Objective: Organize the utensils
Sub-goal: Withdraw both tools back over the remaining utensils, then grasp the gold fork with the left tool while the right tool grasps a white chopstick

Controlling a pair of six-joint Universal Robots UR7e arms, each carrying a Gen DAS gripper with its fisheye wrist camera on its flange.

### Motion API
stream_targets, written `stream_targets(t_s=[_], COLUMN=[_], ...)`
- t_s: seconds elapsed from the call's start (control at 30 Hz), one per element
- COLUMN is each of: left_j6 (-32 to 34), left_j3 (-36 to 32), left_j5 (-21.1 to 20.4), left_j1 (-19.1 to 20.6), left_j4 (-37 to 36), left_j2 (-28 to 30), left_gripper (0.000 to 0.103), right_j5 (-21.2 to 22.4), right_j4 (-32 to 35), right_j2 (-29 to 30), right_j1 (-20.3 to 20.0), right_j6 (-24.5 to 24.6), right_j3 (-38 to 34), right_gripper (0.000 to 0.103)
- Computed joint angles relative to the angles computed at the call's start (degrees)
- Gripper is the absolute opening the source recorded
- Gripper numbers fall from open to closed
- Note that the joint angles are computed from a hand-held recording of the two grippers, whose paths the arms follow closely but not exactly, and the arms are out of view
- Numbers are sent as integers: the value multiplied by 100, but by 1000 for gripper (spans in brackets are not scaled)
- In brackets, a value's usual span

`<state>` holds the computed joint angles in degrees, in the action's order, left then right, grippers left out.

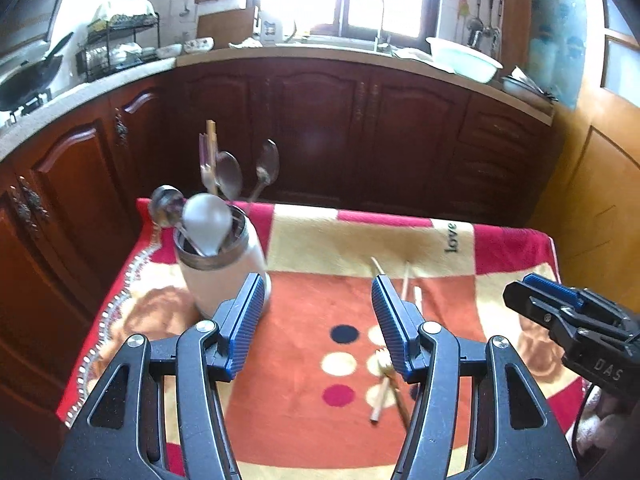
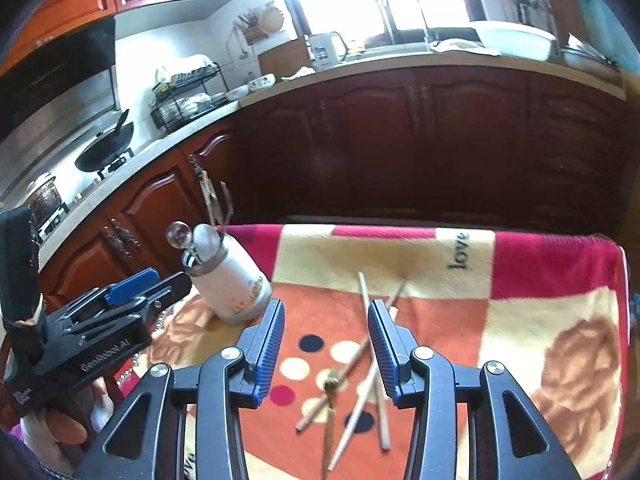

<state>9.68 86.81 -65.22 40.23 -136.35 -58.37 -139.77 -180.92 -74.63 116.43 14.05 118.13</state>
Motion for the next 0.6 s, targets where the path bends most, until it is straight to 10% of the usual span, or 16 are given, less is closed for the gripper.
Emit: stream_targets(t_s=[0.6], left_j6=[-680], left_j3=[-219], left_j5=[-1208], left_j1=[435], left_j4=[1713], left_j2=[455], left_gripper=[56], right_j5=[945], right_j4=[51], right_j2=[-430], right_j1=[-863], right_j6=[623], right_j3=[978], right_gripper=[40])
